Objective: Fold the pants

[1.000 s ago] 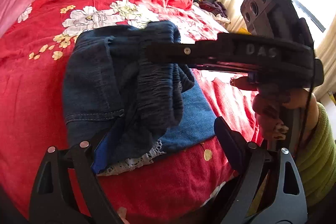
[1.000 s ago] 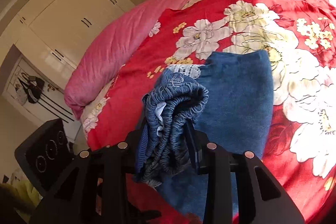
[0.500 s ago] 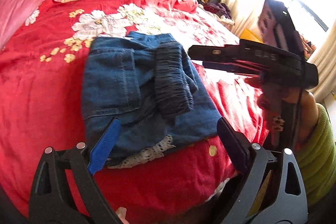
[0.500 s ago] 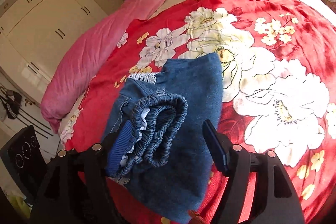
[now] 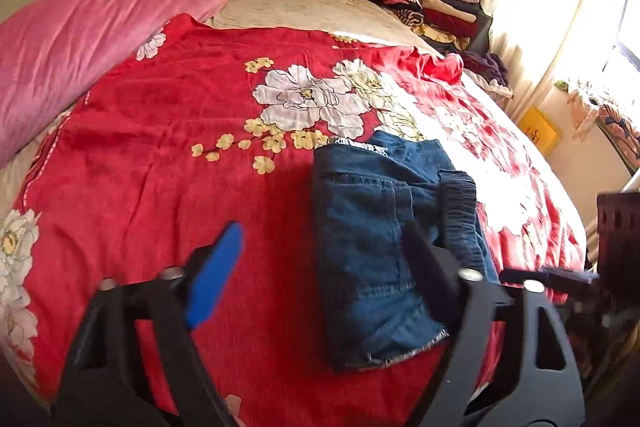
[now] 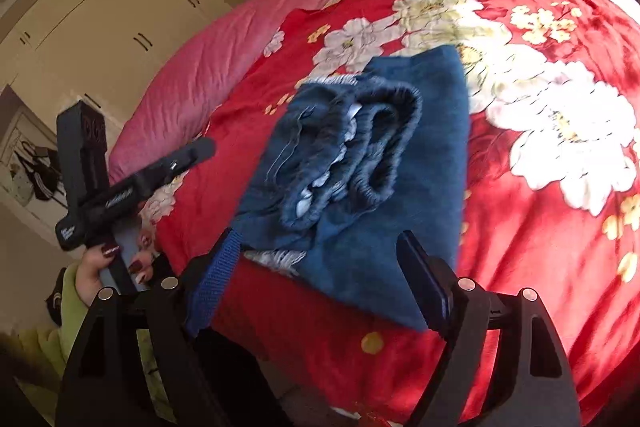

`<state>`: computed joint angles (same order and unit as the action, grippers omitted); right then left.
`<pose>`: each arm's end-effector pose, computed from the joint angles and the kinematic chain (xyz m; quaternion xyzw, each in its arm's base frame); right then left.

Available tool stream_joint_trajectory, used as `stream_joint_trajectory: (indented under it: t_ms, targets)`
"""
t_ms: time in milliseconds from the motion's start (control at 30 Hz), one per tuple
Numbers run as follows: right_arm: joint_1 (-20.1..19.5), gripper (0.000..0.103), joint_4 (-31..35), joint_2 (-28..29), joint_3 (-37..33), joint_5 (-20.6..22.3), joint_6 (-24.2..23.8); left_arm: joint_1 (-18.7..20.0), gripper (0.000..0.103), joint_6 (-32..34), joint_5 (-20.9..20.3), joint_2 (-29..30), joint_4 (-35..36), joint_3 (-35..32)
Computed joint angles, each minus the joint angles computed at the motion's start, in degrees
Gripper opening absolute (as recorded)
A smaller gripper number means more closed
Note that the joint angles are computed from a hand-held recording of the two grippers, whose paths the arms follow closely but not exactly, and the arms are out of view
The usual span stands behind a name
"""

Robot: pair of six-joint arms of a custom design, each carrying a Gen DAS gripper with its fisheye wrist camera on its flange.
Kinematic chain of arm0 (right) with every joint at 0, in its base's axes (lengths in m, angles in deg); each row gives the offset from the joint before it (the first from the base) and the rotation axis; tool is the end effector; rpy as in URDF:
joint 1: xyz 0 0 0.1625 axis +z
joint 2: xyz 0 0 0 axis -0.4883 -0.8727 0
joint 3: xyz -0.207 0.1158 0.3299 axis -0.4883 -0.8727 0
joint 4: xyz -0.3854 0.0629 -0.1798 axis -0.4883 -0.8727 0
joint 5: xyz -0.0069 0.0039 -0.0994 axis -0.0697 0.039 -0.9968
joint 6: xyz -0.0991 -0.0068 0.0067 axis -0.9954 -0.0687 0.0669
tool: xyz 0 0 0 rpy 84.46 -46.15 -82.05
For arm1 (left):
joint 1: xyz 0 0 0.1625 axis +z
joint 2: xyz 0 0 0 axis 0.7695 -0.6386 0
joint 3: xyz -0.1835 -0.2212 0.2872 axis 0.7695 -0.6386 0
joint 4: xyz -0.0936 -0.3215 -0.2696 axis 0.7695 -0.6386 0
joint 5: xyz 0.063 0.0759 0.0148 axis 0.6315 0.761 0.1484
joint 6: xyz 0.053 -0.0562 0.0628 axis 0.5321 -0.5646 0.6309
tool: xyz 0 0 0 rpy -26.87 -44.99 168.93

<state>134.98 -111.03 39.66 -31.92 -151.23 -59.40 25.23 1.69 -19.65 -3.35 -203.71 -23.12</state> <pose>0.3540 -0.7916 -0.0264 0.2194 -0.9625 0.1567 0.0303 -0.0205 -0.8175 0.3639 0.1381 0.8956 -0.3416 0.2491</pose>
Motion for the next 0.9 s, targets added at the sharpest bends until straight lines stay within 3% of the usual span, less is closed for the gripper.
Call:
stream_joint_trajectory:
  t_ms: [67,133,400,433,467,533,667,800,900]
  targets:
    - [0.7,0.080,2.0,1.9,-2.4,-0.7,-0.2,0.0,0.049,0.5,-0.9,1.5,2.4,-2.5]
    - [1.1,0.080,3.0,3.7,-4.7,-0.9,0.4,-0.3,0.045,1.3,-1.0,2.6,3.7,-3.5]
    - [0.9,0.080,4.7,11.3,-15.8,-2.7,8.0,-0.1,0.045,3.4,0.8,10.3,9.8,-12.9]
    - [0.9,0.067,5.1,12.3,-17.5,-2.4,7.3,0.0,0.045,3.2,1.1,11.1,10.6,-14.1]
    - [0.9,0.040,6.5,13.3,-19.3,-2.6,6.0,0.2,0.045,2.8,1.6,12.0,11.4,-15.5]
    - [0.9,0.020,6.6,12.9,-19.0,-1.8,4.3,0.5,0.045,2.4,2.7,13.5,12.6,-17.9]
    - [1.0,0.016,0.3,7.4,-9.3,-1.1,0.1,1.1,0.050,0.9,1.0,14.0,13.6,-19.6]
    - [-0.4,0.016,2.6,7.1,-8.5,-2.1,3.9,1.1,0.054,1.8,1.7,14.2,12.6,-19.0]
    - [-0.2,0.016,2.6,7.6,-8.9,-2.7,3.9,1.1,0.054,1.9,1.9,13.7,11.4,-17.7]
